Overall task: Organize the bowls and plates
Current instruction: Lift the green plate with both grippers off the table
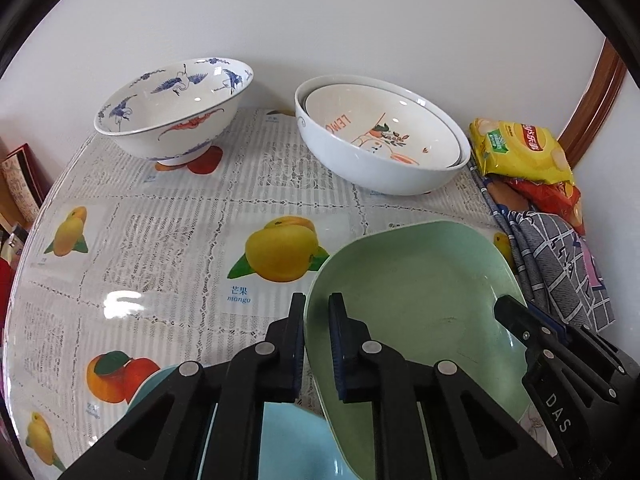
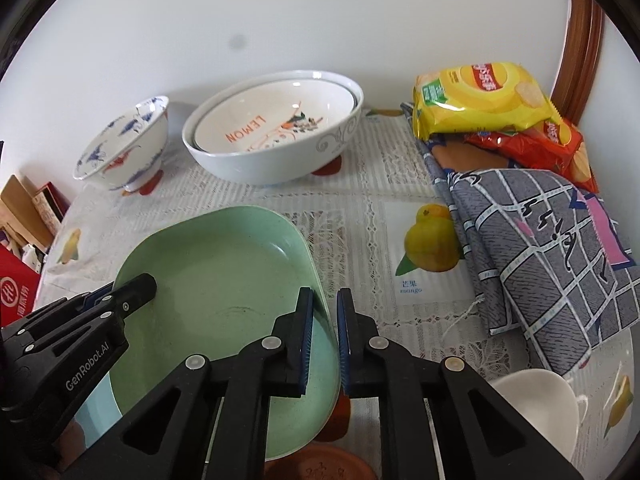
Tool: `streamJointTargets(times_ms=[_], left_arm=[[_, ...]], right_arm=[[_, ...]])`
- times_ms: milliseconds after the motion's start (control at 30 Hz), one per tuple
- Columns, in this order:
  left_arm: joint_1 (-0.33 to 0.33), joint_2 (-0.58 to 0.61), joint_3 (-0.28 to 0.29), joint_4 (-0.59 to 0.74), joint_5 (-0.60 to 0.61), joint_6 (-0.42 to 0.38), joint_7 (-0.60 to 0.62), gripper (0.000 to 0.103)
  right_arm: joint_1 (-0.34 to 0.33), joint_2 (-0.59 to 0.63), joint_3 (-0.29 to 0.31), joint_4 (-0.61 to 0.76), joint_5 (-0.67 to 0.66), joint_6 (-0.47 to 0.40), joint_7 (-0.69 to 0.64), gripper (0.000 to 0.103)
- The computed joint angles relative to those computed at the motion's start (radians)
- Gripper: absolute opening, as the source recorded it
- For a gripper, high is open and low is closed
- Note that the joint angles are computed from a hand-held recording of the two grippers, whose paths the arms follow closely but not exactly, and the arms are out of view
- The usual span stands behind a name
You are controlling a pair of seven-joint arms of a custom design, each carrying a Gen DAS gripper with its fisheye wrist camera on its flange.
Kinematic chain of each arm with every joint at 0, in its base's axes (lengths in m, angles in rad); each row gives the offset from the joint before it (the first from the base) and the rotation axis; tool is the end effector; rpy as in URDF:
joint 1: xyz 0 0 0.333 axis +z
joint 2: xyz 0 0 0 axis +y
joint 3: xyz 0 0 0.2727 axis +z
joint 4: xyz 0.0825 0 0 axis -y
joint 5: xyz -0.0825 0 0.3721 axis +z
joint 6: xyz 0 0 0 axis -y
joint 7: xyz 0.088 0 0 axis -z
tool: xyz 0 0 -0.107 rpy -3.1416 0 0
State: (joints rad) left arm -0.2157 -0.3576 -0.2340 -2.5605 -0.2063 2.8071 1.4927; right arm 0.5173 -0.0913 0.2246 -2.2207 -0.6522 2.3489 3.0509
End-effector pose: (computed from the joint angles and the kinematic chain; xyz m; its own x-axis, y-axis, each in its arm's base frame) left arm 0.4220 -0.1934 0.4215 -0.2424 -0.9617 0.1275 -0.8240 0.1348 -0.5503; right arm 0.3942 0.3506 0.4010 -0.3041 -0.9520 -0.0365 -0.7983 0.2755 -0.5355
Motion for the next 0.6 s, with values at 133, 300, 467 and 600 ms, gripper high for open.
streamJointTargets(times_ms=[133,300,467,600], left_arm=[[-0.021,-0.088,0.016,-0.039,-0.029,-0.024,0.016,0.011],[-0.04,-0.188,0.024,-0.081,-0.057,-0.057,0.024,0.011],[-0.048,-0.299,0.016,-0.128,-0.066,-0.103,0.014,0.011],[-0.062,-0.387,0.012,-0.167,-0.071,-0.136,0.002,0.011]], right_arm=[[0.011,-0.045,0.019,-0.002,-0.01,-0.029,0.022,0.011],[0.027,-0.114,0.044,-0.018,-0.002,-0.067,0.049,0.011],[0.037,-0.177,0.075,-0.035,0.016,-0.101,0.068,0.011],[0.052,-0.219,0.104,-0.042,0.023,-0.151,0.093,0.011]])
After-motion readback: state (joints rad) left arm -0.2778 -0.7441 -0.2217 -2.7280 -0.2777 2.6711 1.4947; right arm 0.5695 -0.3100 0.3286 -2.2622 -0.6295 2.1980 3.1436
